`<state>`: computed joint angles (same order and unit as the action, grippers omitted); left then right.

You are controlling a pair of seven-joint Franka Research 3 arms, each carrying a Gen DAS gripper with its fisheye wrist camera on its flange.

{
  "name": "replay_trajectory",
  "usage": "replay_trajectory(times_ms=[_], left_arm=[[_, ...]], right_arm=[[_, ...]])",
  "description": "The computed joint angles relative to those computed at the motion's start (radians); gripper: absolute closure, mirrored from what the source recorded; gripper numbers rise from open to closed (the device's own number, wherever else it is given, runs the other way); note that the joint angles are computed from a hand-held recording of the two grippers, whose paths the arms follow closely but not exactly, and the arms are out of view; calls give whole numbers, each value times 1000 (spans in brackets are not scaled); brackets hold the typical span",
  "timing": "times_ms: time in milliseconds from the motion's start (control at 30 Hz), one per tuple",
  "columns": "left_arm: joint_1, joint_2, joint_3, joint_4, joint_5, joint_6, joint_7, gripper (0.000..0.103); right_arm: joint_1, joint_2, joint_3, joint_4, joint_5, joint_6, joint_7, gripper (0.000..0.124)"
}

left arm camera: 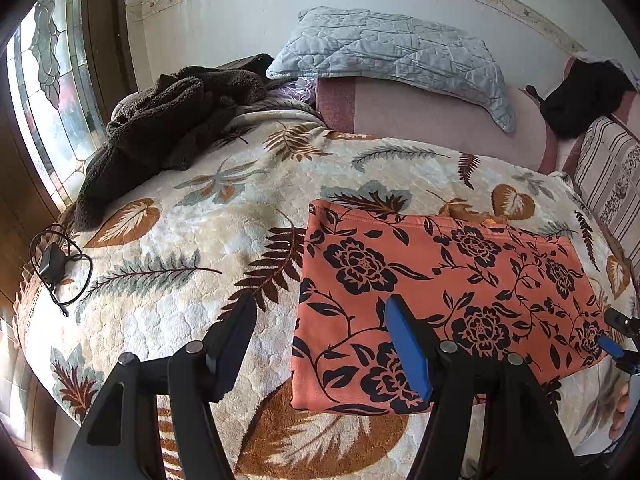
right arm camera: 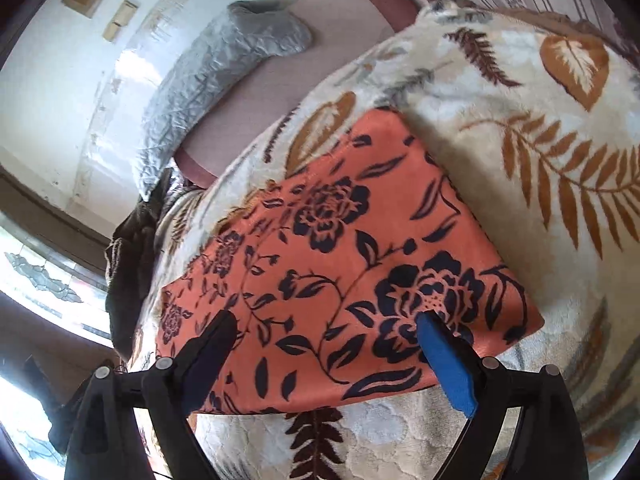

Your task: Fold small clothes

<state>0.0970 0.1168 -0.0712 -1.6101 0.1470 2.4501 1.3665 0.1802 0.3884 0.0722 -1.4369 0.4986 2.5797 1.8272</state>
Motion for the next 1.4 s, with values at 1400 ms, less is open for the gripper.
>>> replay_trajectory(times_ms=[1400], left_arm=[[-38, -65, -10, -46, 63, -61, -97, 35]], right_arm=[[0, -144, -21, -258, 3, 170, -19, 34]])
